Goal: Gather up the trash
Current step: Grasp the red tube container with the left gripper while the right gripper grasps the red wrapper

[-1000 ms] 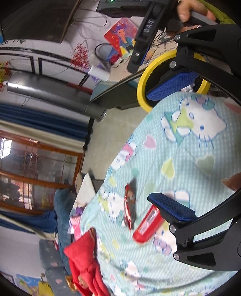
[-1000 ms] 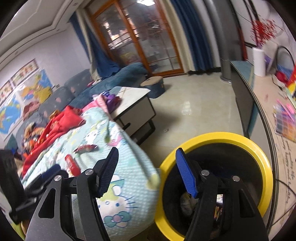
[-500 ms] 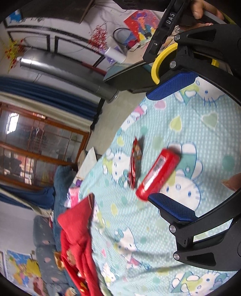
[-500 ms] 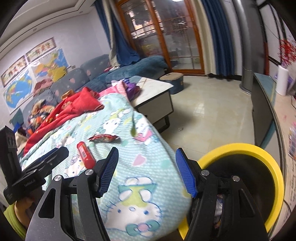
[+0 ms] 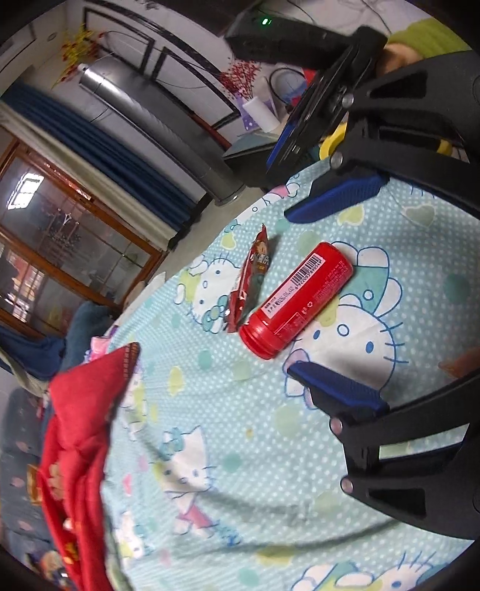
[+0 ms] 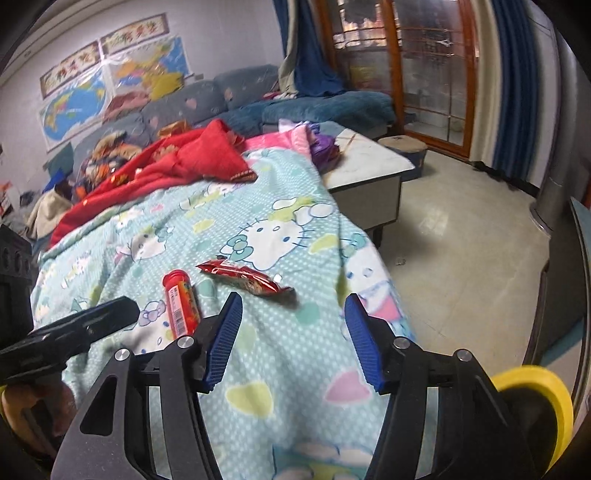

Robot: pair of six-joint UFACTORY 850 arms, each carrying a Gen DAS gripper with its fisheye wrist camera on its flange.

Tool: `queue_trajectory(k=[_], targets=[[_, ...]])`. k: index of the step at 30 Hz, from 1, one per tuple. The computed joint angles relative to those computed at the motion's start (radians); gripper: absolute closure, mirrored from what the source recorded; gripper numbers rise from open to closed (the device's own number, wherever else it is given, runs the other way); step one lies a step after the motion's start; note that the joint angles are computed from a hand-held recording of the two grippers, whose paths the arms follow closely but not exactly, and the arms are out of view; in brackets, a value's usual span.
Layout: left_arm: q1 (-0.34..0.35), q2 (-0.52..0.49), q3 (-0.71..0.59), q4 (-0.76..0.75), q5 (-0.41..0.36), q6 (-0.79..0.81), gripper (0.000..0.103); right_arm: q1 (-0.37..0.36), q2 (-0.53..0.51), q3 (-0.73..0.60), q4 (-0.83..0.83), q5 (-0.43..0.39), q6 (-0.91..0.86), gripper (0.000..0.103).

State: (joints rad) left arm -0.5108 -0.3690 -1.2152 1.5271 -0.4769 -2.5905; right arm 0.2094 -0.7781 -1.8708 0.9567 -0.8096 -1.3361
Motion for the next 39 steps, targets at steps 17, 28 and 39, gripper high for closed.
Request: queue_trajectory(k=[17, 28, 39], targets=[[0.056, -0.052, -0.032, 0.007, 0.171, -0.109, 0.058, 0.077, -0.190, -0.250, -0.203, -0.093, 0.104, 0.082], [0.055, -0.108, -0.120, -0.293, 0.121, 0.243, 0.058, 0.016, -0.121, -0.129, -0.050, -0.107, 0.112, 0.097], [0.047, -0.142, -0.172, -0.384, 0.118, 0.418, 0.072, -0.069, 0.019, 0.079, 0.129, -0.103, 0.012, 0.097]])
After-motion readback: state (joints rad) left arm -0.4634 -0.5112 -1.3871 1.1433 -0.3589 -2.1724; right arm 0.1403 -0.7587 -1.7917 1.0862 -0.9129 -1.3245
